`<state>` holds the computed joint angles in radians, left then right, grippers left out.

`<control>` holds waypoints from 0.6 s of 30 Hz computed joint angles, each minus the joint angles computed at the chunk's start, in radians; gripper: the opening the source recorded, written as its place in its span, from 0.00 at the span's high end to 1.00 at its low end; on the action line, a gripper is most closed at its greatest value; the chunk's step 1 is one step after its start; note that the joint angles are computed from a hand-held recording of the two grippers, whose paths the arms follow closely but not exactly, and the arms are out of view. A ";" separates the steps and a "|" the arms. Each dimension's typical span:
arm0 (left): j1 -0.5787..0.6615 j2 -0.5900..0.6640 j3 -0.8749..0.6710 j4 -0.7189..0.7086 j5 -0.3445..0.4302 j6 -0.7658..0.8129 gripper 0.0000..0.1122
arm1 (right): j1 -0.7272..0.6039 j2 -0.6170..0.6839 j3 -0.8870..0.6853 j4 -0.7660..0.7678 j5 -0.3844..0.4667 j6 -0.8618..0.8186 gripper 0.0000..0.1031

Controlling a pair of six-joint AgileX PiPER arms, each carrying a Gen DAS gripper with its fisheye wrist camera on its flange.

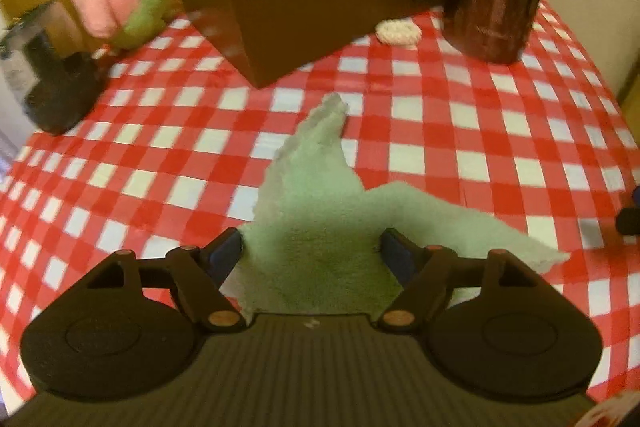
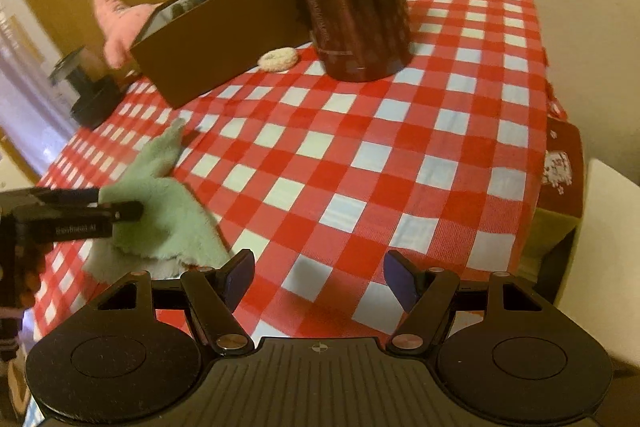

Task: Organize soft objects
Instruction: 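Grasp the green cloth with the left gripper while the right gripper grasps the white hair tie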

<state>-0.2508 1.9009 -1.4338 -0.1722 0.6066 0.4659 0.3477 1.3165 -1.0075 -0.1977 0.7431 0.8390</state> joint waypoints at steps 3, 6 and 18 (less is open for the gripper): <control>0.032 0.051 -0.040 -0.096 0.035 0.131 0.31 | 0.056 0.045 -0.024 -0.091 0.035 0.170 0.31; 0.073 0.086 -0.076 -0.217 0.087 0.248 0.34 | 0.097 0.103 -0.064 -0.126 0.076 0.275 0.31; 0.134 0.122 -0.139 -0.438 0.246 0.628 0.85 | 0.187 0.256 -0.229 -0.236 0.179 0.511 0.31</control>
<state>-0.1170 2.0233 -1.5732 -0.6101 0.8523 1.0941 0.5344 1.5727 -1.2365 -0.4334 0.9217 1.3498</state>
